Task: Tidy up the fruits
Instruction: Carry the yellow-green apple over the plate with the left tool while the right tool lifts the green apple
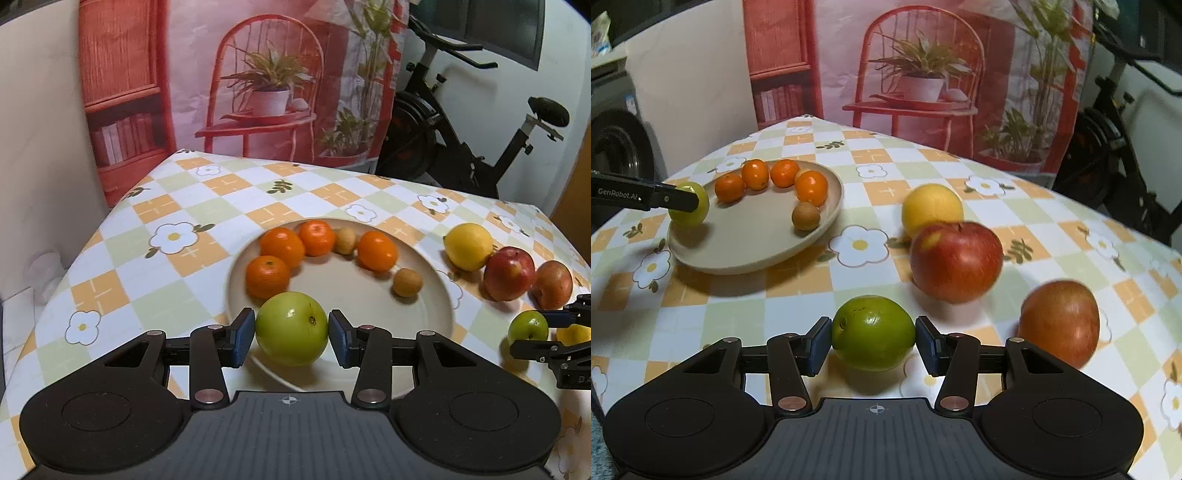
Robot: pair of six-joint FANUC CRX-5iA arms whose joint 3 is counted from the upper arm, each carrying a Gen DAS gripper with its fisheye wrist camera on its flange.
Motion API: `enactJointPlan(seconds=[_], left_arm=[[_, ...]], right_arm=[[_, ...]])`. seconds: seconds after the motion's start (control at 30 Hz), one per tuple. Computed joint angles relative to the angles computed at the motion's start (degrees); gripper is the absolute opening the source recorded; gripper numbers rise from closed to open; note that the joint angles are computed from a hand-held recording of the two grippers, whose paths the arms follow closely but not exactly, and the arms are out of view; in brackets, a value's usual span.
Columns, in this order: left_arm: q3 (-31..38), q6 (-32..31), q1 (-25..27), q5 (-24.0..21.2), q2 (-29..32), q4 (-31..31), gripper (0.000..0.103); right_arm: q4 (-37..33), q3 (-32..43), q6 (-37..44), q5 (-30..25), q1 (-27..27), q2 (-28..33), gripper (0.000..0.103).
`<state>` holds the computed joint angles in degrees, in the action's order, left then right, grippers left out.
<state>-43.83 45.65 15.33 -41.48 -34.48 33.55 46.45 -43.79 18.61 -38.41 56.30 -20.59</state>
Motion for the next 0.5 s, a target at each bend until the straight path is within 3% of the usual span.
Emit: enactJointPlan(seconds=[0.2, 0.5], left_arm=[[-3.0, -5.4, 1.8, 1.1, -0.4, 4.9, 0.046], [-4.8, -11.2, 0.3, 3.7, 1.5, 13.2, 0.045]], right_arm=[[-2.7, 3.9, 3.2, 0.7, -1.4, 2.1, 0.046], [-4.0, 9.5, 11.0, 2.4, -2.8, 7.1, 0.046]])
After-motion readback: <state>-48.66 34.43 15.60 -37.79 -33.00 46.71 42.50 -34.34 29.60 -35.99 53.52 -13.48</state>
